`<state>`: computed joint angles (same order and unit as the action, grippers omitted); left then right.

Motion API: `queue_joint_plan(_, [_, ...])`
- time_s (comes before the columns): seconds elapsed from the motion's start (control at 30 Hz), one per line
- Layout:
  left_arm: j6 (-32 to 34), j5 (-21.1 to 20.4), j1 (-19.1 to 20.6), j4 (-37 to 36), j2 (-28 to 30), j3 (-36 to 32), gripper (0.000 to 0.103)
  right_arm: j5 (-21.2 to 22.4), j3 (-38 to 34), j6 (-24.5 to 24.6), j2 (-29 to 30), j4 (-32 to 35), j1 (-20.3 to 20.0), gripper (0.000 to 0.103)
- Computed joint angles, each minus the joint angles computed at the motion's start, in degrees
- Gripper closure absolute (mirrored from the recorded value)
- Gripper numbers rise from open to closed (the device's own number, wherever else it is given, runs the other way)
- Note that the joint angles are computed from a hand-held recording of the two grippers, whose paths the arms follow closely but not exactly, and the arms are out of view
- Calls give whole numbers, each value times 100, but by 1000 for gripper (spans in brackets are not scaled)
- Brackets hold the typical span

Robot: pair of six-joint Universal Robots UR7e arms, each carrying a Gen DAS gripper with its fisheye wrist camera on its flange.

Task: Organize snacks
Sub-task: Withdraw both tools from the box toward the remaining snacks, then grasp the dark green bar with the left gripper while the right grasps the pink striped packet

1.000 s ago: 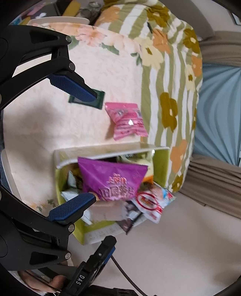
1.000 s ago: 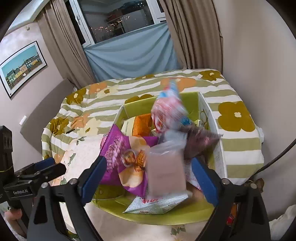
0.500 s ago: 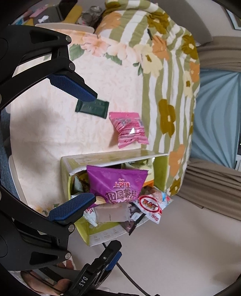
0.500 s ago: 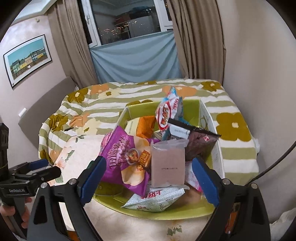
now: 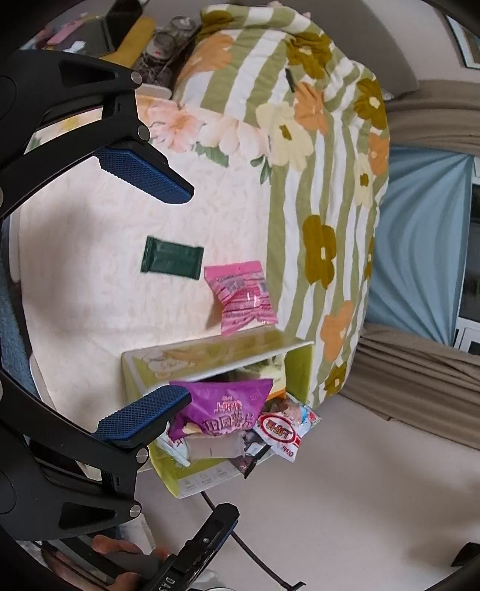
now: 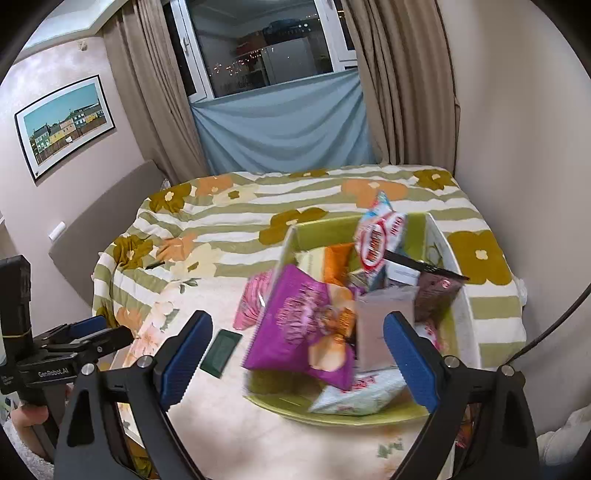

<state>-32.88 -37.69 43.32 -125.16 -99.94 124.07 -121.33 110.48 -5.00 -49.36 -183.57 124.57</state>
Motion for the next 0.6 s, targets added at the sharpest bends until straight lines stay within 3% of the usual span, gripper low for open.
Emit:
queue_joint_plan(0.33, [1270, -524, 744, 79, -118, -546, 5, -291, -913, 522, 942, 246, 444, 11])
queue_joint_plan(0.6, [2084, -1049, 1477, 149, 24, -932, 5, -454, -1881, 970, 1718, 964, 546, 11])
